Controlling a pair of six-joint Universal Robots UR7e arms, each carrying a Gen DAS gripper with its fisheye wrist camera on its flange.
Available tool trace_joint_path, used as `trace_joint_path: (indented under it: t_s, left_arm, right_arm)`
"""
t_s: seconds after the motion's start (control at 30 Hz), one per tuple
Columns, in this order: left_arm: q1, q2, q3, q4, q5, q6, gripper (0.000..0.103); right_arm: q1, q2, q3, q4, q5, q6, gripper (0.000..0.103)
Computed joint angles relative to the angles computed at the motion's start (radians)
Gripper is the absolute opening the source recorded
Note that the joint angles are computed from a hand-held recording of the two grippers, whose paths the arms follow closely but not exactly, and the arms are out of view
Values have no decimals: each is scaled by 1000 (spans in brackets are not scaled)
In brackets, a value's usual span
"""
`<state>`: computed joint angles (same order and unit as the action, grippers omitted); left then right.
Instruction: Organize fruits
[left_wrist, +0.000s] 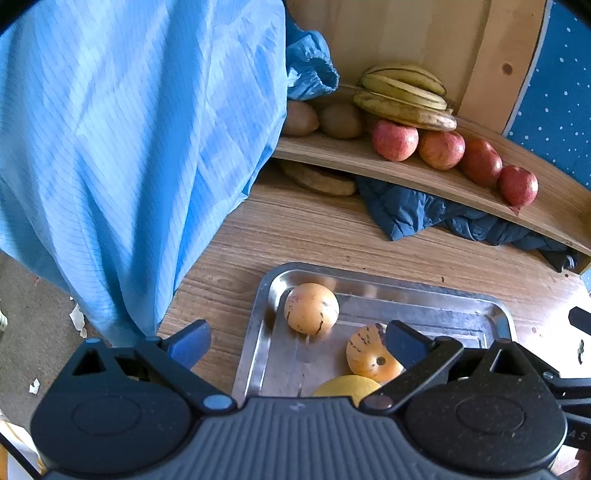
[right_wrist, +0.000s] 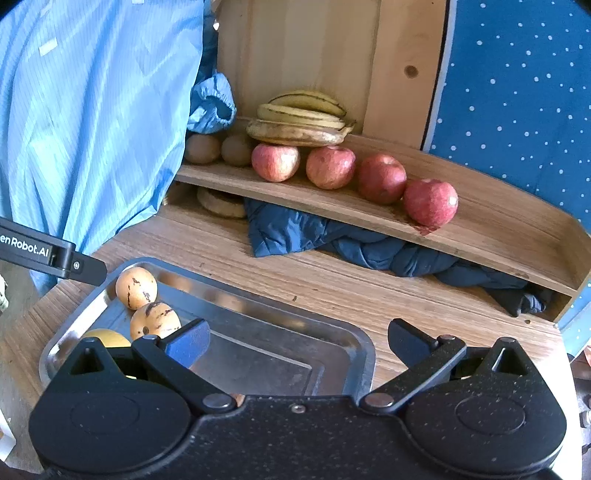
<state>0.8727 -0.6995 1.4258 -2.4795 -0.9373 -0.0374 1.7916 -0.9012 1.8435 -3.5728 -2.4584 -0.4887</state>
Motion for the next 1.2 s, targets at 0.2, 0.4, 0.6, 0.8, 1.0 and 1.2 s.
trace_joint_path:
  t_s: [0.2, 0.4, 0.6, 0.8, 1.0, 1.2]
  left_arm:
    - [-13, -8, 23, -7, -8, 10, 102]
    - [-23, -17, 45, -21, -6, 4, 102]
    - [-33, -36, 79, -41, -1, -2, 102]
    - [-40, -64, 115, -50, 13, -16, 102]
    - [-43, -84, 138, -65, 26, -25, 102]
    - [-41, -88, 142, -81, 24, -4, 102]
  right_arm:
    - [8, -17, 24, -15, 1, 8, 102]
    - [13, -27, 43, -41, -7, 7, 102]
    - [16, -36, 58, -67, -8, 2, 102]
    - [23, -43, 77, -95, -2, 8, 102]
    - [27, -46, 83, -99, 14, 21, 102]
    - [34, -42, 79, -112, 23, 11, 102]
